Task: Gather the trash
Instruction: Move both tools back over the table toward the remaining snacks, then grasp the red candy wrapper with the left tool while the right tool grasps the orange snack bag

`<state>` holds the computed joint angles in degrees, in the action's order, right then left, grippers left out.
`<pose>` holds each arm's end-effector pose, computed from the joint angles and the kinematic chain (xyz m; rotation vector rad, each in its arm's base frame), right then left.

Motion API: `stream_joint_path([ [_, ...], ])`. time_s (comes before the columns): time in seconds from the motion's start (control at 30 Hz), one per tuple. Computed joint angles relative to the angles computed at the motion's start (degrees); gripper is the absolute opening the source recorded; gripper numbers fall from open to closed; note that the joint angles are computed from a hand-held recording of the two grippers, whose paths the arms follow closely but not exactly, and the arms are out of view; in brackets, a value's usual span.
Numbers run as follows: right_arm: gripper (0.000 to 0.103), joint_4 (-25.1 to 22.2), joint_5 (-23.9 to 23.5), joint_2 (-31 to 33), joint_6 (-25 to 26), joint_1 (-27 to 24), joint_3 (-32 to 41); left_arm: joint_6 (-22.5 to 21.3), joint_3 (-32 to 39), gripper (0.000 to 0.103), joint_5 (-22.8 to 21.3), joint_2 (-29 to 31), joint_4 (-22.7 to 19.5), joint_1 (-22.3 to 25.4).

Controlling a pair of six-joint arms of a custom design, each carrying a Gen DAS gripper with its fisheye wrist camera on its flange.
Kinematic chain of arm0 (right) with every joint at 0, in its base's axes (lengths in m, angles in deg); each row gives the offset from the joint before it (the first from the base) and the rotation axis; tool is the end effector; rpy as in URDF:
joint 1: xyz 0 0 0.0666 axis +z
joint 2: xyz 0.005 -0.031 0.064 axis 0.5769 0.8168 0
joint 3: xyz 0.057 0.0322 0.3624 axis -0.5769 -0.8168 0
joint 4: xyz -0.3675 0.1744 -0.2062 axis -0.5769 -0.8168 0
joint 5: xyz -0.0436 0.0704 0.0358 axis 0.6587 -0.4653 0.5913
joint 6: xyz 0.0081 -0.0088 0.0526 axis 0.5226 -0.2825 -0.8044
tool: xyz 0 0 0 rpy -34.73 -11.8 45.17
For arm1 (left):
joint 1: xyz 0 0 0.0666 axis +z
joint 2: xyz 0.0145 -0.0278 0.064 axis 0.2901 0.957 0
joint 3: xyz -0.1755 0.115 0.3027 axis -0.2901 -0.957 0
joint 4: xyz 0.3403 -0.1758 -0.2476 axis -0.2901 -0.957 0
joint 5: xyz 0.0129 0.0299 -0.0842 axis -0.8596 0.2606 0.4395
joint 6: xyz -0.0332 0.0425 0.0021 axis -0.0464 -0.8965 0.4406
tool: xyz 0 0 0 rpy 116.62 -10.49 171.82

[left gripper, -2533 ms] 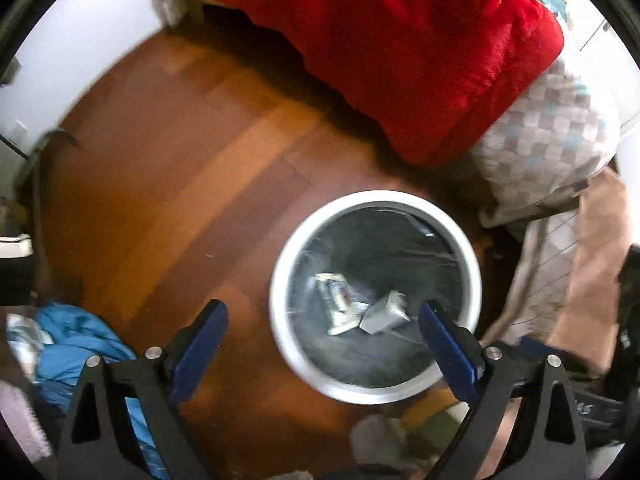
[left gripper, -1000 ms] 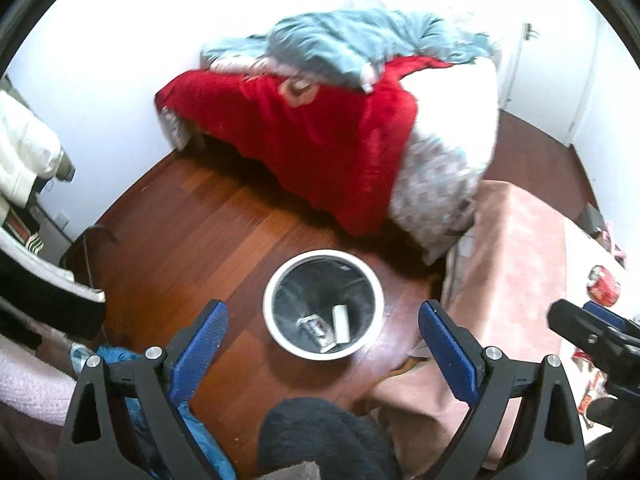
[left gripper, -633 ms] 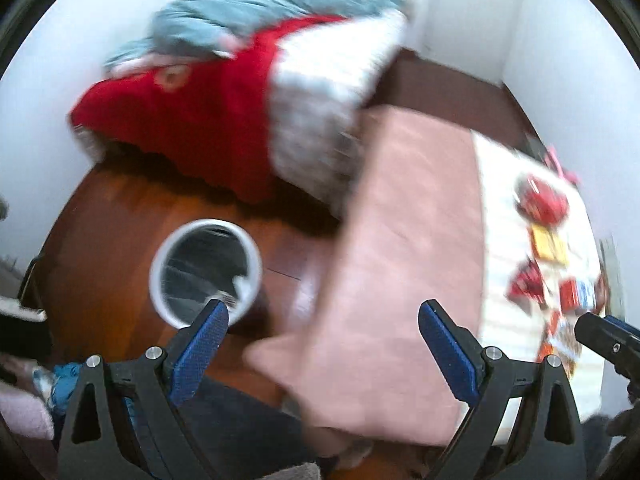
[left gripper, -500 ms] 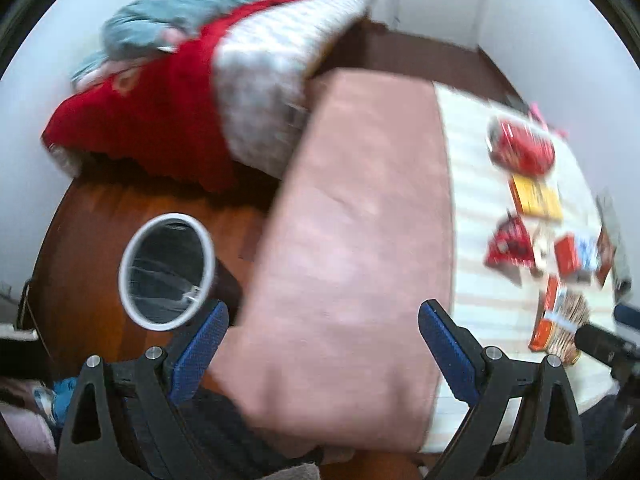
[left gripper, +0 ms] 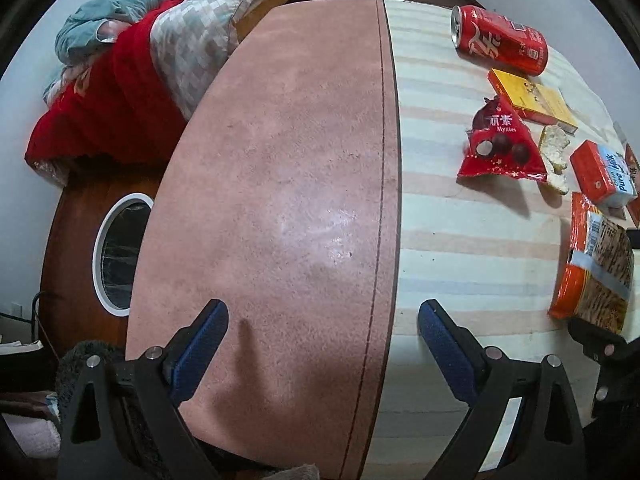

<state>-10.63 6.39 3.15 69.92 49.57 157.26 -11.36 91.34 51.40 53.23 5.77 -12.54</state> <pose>0.5052 0.1220 0.3925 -0.2409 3.0929 -0.2808 0.5482 -0.3029 0.4067 0.5265 2.7464 0.0807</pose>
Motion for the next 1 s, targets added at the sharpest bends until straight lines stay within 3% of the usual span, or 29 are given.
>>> stream_joint_path([
  [0.03,0.099,0.7,-1.7,-0.6,-1.4,-0.6,-0.6,-0.1,0.1,0.097,-0.1,0.0,0.0,0.1],
  [0.07,0.084,1.5,-4.0,-1.4,-3.4,-1.3,-1.3,-0.2,0.5,0.097,-0.1,0.2,-0.1,0.1],
  [0.17,0.068,3.7,-8.7,-4.1,-11.4,-3.9,-3.6,-0.1,0.5,0.097,-0.2,0.1,0.1,-0.2],
  [0.3,0.066,6.3,-13.0,-10.0,-27.5,-7.6,-8.6,-0.4,0.8,0.097,0.4,0.2,-0.1,-0.5],
  [0.43,0.066,10.1,-14.2,-16.4,-36.3,-9.9,-13.4,-1.2,2.8,0.097,1.5,1.6,-0.6,-0.9],
  [0.57,0.066,10.8,-12.4,-20.3,-39.4,-12.2,-16.0,-1.8,7.8,0.097,4.9,4.3,-2.2,-1.5],
  [0.7,0.066,11.4,-12.0,-23.9,-40.9,-15.3,-19.1,-1.3,17.0,0.097,10.4,9.9,-5.5,-1.9],
  [0.9,0.066,11.3,-12.1,-22.1,-39.8,-17.9,-18.1,-1.1,31.3,0.096,15.3,20.2,-11.9,-2.9],
  [0.97,0.069,11.1,-13.2,-21.4,-38.9,-18.2,-18.0,-1.6,33.1,0.084,15.0,21.7,-11.9,-3.2],
  [1.0,0.073,11.4,-13.7,-20.3,-38.7,-17.8,-17.5,-1.9,33.9,0.074,14.2,22.4,-12.1,-3.5],
])
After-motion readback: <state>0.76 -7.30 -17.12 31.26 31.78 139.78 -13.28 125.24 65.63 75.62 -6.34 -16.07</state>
